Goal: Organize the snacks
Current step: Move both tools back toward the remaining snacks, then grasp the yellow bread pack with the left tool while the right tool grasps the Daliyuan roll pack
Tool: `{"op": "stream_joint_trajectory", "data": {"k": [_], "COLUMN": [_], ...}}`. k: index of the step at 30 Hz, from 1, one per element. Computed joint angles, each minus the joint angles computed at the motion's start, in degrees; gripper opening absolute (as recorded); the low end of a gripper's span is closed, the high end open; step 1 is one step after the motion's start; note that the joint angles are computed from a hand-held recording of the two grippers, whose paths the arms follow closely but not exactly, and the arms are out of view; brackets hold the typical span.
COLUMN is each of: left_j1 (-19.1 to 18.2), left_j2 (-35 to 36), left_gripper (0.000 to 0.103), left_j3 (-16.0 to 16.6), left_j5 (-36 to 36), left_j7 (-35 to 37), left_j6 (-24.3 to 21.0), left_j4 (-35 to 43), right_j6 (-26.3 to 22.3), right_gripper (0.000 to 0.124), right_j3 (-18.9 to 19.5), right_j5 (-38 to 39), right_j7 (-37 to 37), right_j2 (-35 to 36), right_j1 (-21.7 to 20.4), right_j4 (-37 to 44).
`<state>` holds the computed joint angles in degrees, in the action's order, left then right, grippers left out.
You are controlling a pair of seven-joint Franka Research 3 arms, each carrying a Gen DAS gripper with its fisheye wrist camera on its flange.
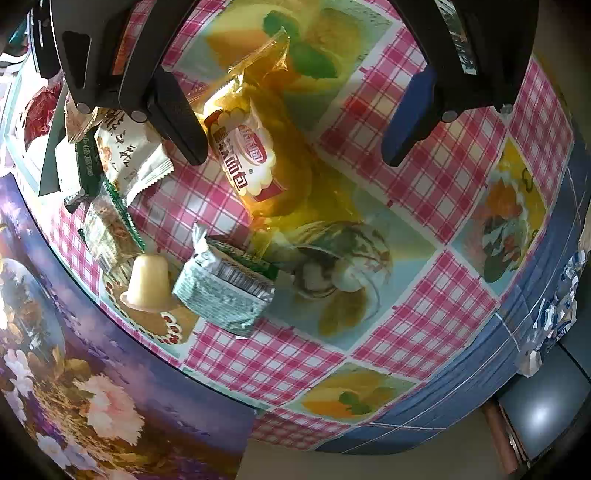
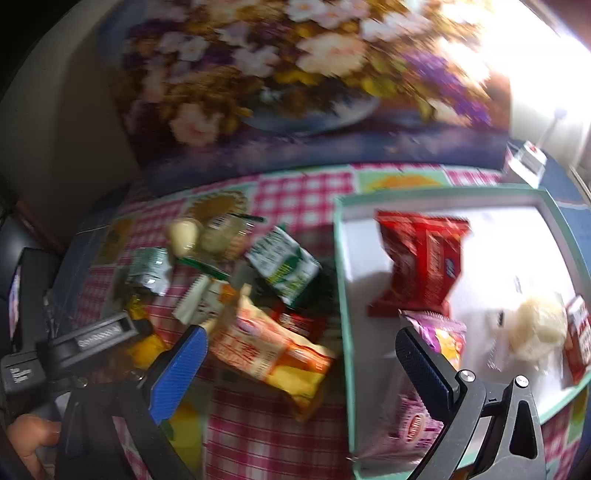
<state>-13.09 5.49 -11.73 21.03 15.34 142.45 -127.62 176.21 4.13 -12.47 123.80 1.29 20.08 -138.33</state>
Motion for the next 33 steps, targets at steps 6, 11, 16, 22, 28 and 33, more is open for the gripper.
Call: {"op": "stream_joint_trajectory", "data": {"k": [6, 11, 16, 22, 28, 33], "left_j1": [0.5, 0.7, 1.0, 0.8, 0.8, 0.8], "left_j2": [-0.4, -0.9, -1.3, -0.9, -1.0, -0.6], "left_gripper": [0.095, 0.095, 0.095, 0.095, 0.095, 0.095], "left_j3": [0.2, 0.2, 0.3, 0.1, 0.1, 0.1], "left_j5": [-1.1, -1.3, -0.9, -1.2, -1.7, -1.5], "left_j7": [0.6, 1.3, 2.2, 2.2, 2.8, 3.4], "left_j6": [1.3, 1.3, 1.0, 0.7, 1.1, 1.0], "left_j4": [-1.2, -1.6, -2.0, -1.5, -1.9, -1.6], "right_j6": [4.2, 3.8, 2.4, -0.9, -1.7, -1.9], "right_gripper": [0.103, 0.102, 0.101, 0.101, 0.092, 0.084], "right_j3": [1.9, 5.3, 3.2, 1.2, 0.6, -3.5], "right_j5": [6.5, 19.0, 22.1, 21.1, 20.7, 9.2], "right_j7": [-9.7, -22.4, -25.5, -24.9, -24.9, -15.0], "right_j2": [2.0, 3.8, 4.9, 5.5, 5.4, 5.1], "right_j1": [0.9, 0.1, 2.8, 4.6, 5.0, 7.4], "right_j4": [0.7, 1.8, 2.7, 3.3, 3.3, 2.8]}}
